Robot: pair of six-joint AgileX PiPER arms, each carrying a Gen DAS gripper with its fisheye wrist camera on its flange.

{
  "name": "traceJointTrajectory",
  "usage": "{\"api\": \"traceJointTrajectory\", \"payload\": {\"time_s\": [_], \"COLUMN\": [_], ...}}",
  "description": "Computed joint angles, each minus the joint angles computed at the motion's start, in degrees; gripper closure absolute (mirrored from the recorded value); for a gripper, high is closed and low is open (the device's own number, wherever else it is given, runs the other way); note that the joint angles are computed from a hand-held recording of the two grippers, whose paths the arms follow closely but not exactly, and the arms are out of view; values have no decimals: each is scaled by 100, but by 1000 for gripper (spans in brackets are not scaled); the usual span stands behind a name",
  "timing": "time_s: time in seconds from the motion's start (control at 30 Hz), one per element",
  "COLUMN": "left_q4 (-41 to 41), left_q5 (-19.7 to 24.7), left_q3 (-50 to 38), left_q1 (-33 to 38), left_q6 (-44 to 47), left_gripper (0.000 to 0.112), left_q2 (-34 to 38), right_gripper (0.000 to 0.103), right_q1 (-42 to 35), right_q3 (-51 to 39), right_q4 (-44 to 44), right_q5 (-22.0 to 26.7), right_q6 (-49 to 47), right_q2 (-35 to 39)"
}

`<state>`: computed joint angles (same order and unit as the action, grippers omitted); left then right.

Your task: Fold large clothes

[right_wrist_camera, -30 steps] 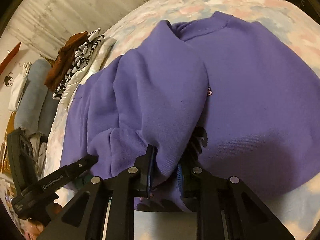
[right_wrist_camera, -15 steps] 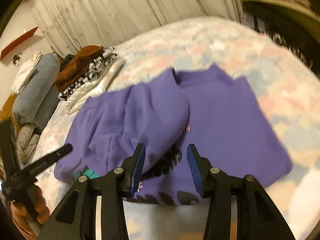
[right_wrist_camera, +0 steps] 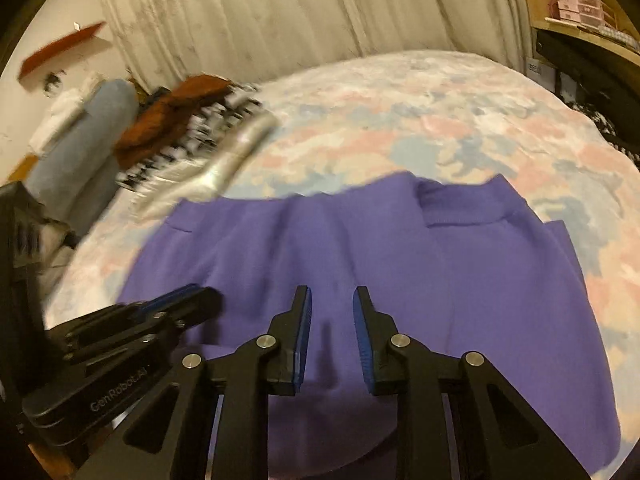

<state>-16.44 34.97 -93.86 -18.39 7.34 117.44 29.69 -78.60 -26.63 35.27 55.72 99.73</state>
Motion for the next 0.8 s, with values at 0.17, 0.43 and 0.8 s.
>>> {"api": "traceJointTrajectory", "payload": {"time_s": [0.17,0.43,0.8], "left_q4": [-853,-839,-807], "left_q5": [-138,-82,424], "left_q3": [219,296,-1146], "left_q1": [270,283,170], "left_q6": [789,805,488], "left_gripper": [96,96,96], "left_q2": [151,17,440], "right_gripper": [92,92,92], "right_q1": [-384,-298,-377], "right_q3": [518,390,-770], "right_q4": [119,37,1157], "right_q5": [-440,-213,-61], "right_q6": [54,109,-1075], "right_q2": [49,74,230]}}
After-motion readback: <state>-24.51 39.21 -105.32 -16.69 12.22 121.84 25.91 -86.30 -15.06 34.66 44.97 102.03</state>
